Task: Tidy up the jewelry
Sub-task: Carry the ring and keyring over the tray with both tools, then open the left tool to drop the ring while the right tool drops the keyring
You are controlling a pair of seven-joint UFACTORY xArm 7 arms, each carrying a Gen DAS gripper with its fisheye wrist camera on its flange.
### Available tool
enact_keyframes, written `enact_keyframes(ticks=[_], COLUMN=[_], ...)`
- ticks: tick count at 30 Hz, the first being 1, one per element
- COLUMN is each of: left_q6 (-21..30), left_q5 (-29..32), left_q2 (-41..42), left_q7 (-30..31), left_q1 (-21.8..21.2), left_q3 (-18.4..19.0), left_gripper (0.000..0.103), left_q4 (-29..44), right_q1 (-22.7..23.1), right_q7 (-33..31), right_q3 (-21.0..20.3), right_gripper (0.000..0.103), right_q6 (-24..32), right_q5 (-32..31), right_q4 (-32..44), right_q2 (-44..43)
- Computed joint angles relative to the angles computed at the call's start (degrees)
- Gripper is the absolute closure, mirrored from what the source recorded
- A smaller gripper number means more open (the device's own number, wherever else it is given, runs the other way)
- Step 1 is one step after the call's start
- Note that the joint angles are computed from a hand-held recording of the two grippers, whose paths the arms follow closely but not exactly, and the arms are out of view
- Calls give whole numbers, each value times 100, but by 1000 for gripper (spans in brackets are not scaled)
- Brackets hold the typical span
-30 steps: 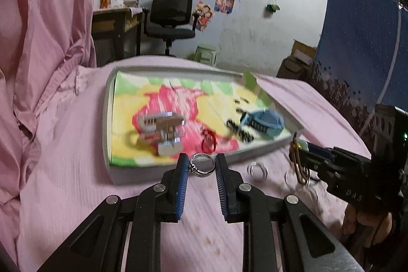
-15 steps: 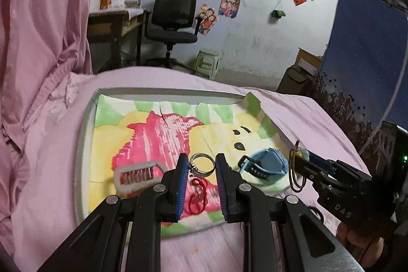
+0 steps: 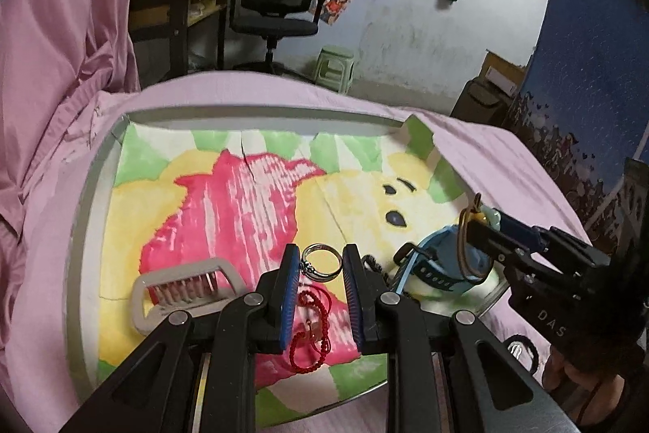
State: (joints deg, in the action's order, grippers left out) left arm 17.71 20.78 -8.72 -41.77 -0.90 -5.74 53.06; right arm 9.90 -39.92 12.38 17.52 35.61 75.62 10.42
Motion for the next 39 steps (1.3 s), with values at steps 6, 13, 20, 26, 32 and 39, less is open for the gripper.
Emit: enact_keyframes(ticks=[6, 13, 20, 26, 32, 39], left_q6=[149, 228, 83, -117, -412, -644], left_q5=[-448, -640, -808, -580, -154, 1204], left_q2=[152, 178, 91, -83, -329, -825], left_q7=[368, 427, 354, 89, -415, -1783], left_q1=[-147, -177, -162, -48, 203, 1069], left_q3=[104, 145, 167, 57, -174, -946], left_gripper=[82, 82, 82, 61, 48, 24], left_q4=[88, 89, -104, -286, -530, -820], right_q1=[26, 7, 36, -7, -88, -205], right_q7=[159, 91, 228, 244, -83, -1186], right_q3=[-43, -17, -50, -49, 26, 89], right_gripper=[78, 77, 77, 71, 60, 46], right_q6=[67, 29, 73, 153, 88, 2], right_q5=[-289, -400, -620, -631, -242, 1194], right_q4=[69, 48, 78, 55, -54, -340], right_q2=[89, 97, 96, 59, -49, -410])
